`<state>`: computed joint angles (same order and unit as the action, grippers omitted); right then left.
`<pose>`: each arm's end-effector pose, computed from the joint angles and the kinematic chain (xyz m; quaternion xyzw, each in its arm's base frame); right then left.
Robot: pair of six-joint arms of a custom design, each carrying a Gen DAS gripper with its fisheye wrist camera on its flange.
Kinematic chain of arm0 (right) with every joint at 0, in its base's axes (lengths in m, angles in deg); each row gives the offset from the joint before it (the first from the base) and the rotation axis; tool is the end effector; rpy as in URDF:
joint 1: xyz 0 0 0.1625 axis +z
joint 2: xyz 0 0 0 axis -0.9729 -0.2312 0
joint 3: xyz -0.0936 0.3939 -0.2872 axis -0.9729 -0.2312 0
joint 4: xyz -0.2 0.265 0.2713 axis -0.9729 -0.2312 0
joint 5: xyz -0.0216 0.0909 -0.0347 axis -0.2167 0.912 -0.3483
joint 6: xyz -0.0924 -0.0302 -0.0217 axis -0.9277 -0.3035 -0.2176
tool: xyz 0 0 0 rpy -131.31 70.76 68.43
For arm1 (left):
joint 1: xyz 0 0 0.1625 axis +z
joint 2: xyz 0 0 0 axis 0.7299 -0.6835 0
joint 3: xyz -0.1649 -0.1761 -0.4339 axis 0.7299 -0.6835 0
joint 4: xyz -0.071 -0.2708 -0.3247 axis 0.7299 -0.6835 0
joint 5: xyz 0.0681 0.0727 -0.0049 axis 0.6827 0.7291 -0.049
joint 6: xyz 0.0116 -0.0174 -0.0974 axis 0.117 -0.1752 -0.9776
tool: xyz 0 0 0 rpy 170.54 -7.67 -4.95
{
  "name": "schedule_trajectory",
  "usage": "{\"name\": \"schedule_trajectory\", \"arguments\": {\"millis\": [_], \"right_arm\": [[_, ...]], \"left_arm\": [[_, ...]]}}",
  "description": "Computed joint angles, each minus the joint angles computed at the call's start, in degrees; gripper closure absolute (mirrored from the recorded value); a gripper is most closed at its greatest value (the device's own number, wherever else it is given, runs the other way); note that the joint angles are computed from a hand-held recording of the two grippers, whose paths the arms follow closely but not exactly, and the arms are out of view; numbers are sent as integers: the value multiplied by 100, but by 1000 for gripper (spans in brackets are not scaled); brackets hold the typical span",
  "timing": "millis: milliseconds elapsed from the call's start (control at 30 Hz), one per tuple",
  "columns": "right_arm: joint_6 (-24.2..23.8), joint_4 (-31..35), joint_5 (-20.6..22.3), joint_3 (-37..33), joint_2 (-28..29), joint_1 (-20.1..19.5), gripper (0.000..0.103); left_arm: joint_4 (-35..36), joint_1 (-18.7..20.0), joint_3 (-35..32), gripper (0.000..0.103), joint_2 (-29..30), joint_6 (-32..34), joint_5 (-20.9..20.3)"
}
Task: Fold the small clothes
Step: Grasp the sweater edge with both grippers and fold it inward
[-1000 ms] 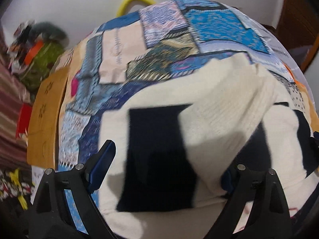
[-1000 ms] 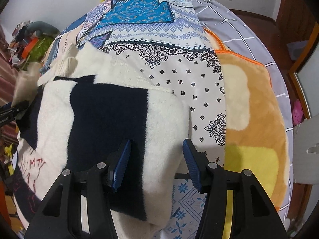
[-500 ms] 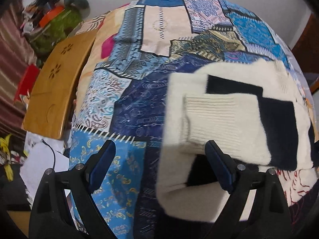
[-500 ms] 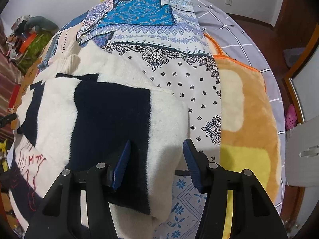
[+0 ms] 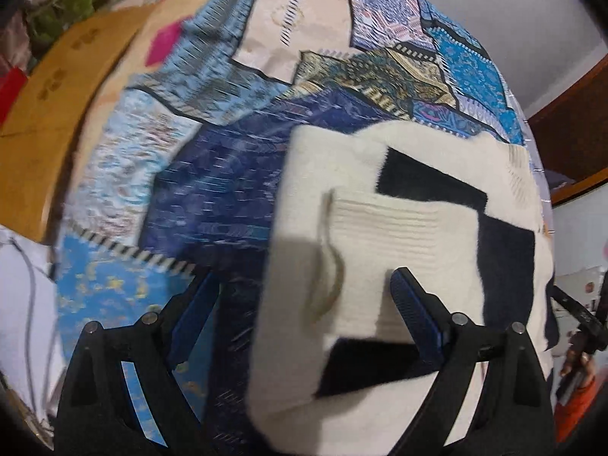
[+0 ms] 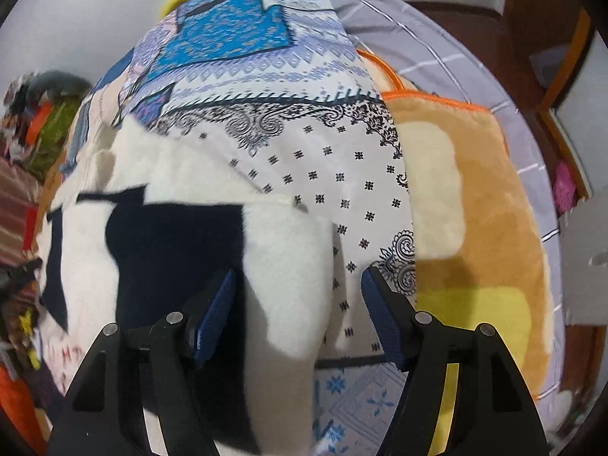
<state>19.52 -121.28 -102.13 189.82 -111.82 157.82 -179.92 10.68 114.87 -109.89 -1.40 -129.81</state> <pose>0.0017 -0.5786 0.3601 0.0167 -0.9567 0.1424 0.2533 -0.1784 -0.6445 0.1102 -0.0446 0.9433 -0.1759 0.2780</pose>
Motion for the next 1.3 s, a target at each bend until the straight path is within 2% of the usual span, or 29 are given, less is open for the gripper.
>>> {"name": "schedule_trajectory", "arguments": {"millis": [67,233,300,400,467,533,633,767,1033,1200,1300], "right_arm": [[159,101,213,-74,35,-93,38],[329,224,578,-175,122,-260,38],[339,262,665,-189,137,-285,42],[309,342,869,-185,117,-318,55],[252,274,816,-161,123,-271,64],[195,231,756,-161,133,-220,79],[4,46,587,-158,164,-113,88],[-204,-223,473,-210,231,59,91],[-552,-726,293,-494,624,424,93],[-592,-798,-65,-572,850,534,92],[-571,-751,-95,-521,800,512,87]], "left_arm": [[-110,87,-88,11,88,72,-240],[-349,152,-188,11,194,223,-380],[-473,169,-199,16,209,289,-431],[-705,184,-191,30,218,411,-517],[-818,191,-172,45,197,458,-546],[-890,218,-149,58,164,437,-581],[-1032,277,-83,71,75,345,-730],[-1223,289,49,81,-66,230,-659],[-1225,236,150,84,-168,29,101],[-947,218,69,82,-125,181,259],[-820,178,47,80,-115,194,362]]}}
